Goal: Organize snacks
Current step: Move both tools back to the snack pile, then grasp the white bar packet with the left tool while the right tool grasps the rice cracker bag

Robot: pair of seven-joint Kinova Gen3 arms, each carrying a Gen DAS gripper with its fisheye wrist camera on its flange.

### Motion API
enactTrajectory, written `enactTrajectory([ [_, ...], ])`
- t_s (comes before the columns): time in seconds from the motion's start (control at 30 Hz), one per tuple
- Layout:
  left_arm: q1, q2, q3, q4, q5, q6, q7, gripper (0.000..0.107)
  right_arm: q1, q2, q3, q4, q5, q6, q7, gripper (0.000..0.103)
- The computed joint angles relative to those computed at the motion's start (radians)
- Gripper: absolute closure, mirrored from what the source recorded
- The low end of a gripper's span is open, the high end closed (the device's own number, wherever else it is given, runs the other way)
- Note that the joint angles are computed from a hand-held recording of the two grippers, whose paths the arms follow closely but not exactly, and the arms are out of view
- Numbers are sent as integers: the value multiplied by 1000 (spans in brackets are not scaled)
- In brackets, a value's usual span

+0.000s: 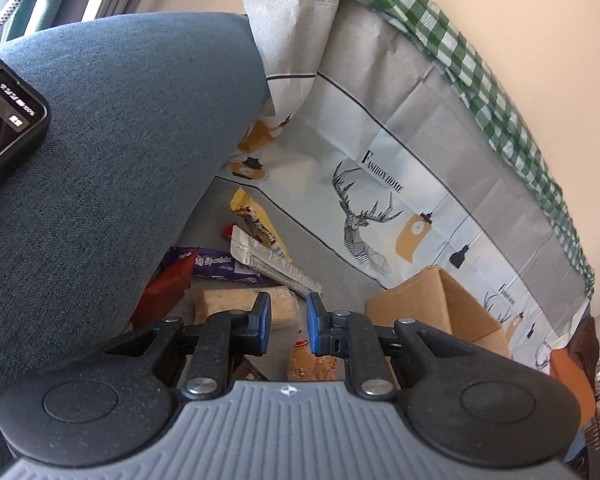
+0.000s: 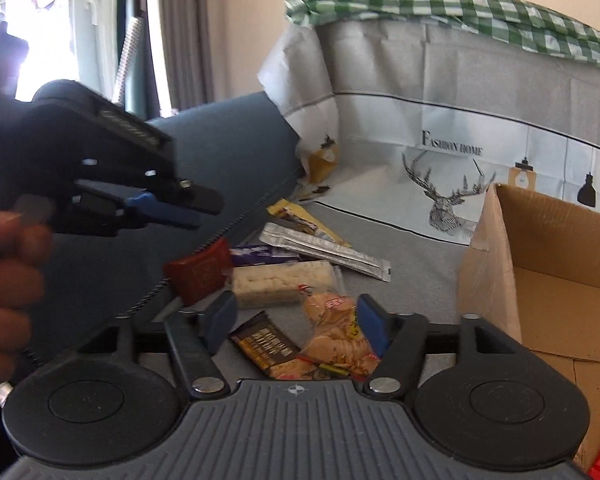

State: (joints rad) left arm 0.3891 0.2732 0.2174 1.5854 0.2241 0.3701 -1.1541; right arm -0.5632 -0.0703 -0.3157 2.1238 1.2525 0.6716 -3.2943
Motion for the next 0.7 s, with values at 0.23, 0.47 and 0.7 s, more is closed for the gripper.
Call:
enactTrajectory([
  [0.23,77,67,-48,-94,-124,86,14,81,8,127,68,-92,-72,16,73,19],
  [0.47,195,149,-118,-197,-318,147,32,46,38,194,150,-179,-323,-34,285,17],
  [0.7,203,240,-123,-302,-352,211,35,31,47,235,199,-225,-491,-48,418,18],
])
